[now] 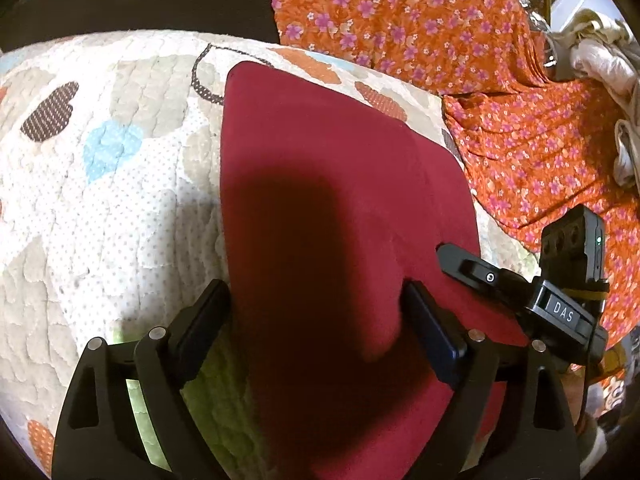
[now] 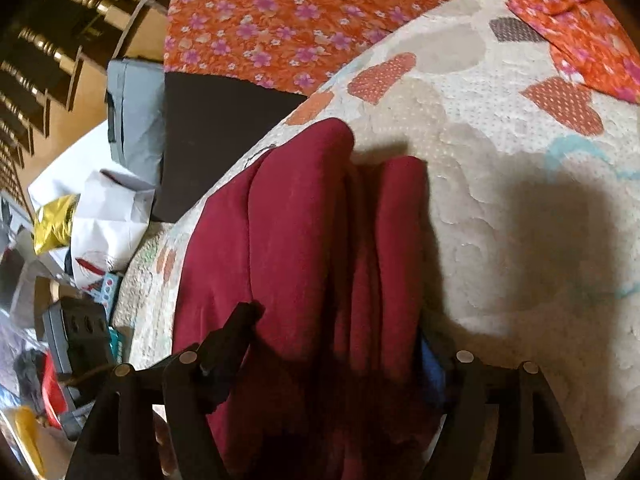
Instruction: Fold small clothes
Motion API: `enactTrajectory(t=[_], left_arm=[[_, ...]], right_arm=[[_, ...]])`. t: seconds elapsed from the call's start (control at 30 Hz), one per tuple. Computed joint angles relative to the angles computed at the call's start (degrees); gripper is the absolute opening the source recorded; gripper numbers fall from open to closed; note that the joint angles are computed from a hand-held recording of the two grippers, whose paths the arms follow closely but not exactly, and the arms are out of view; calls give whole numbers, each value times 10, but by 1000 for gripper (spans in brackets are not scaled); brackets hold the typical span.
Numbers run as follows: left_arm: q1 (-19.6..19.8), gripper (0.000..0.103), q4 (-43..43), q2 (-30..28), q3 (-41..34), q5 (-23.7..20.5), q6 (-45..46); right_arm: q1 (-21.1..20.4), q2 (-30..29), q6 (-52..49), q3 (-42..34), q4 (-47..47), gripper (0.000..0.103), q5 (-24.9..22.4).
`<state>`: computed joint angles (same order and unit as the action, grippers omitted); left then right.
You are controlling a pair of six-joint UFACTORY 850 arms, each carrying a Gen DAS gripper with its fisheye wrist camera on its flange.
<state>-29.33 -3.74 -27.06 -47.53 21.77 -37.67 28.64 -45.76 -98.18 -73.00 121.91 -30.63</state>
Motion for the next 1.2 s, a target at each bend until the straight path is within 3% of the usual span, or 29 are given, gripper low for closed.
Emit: enactTrajectory(t=[0.13,0.3,0.5,0.6,0.67,1.03,1.2], left_arm=[[-5,79,-11,2,5,16,23],[-12,62,-49,30,21,11,55],[-30,61,-140,103,79,5,115],[-47,61,-254,129,99,-19,218],[-56,61,-292,141,116,-13,242],[-94,61,-401,152,149,8,286],[-85,62,-387,133,147,-12,261]], right_arm=[[2,2,-11,3,5,63,-5],[27,35,-145,32,107,50,34],[48,67,-160,65,100,45,14],[64,72,-155,73,96,45,6],[75,72,-148,73,82,44,8],[98,87,-167,94,96,44,20],[102,67,-147,69,74,46,77]])
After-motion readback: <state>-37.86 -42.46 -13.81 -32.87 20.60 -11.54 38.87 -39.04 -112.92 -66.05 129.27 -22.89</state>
